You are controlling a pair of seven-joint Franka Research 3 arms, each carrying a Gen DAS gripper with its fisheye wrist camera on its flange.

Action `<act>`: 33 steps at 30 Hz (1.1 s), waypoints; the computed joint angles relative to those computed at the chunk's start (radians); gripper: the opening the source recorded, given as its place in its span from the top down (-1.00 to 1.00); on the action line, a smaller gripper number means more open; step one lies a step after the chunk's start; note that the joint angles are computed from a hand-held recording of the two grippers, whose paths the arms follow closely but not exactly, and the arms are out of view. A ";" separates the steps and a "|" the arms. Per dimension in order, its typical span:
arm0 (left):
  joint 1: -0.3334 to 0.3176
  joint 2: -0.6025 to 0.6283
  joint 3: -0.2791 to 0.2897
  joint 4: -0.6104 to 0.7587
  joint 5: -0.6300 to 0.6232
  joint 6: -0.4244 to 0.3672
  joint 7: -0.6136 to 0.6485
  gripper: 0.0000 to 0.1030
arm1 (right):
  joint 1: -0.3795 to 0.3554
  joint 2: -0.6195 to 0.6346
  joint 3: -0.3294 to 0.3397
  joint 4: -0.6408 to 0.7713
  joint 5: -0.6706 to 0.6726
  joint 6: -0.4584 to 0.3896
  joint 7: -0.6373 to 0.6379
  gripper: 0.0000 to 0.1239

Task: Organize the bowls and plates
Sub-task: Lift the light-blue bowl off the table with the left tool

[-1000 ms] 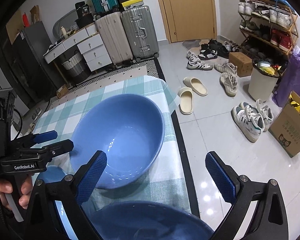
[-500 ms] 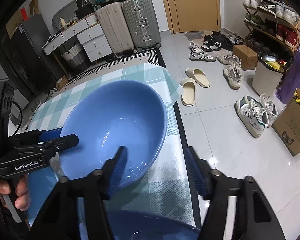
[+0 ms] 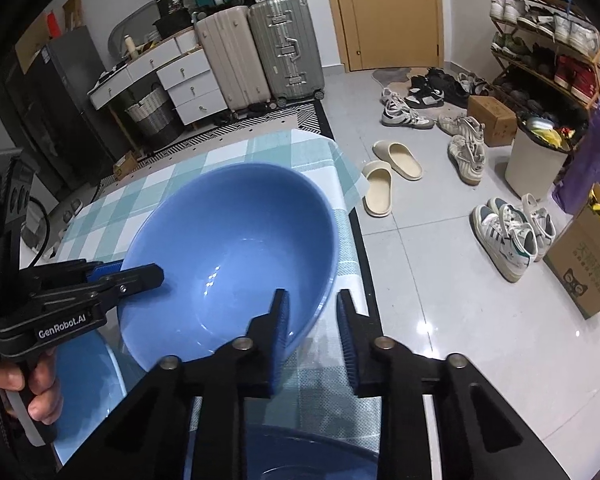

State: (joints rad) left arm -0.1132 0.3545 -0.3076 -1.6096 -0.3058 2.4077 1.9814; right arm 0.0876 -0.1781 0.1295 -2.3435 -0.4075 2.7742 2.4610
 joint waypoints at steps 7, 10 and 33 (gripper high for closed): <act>-0.001 -0.016 0.000 -0.021 -0.001 0.020 0.005 0.68 | -0.004 -0.007 0.009 0.000 -0.040 -0.009 0.030 0.69; 0.001 -0.020 -0.002 -0.023 -0.006 0.024 0.010 0.68 | -0.006 -0.014 0.015 -0.001 -0.056 -0.009 0.045 0.69; -0.010 -0.222 0.034 -0.164 -0.146 0.056 0.106 0.68 | -0.050 -0.162 0.103 -0.027 -0.133 -0.052 0.110 0.69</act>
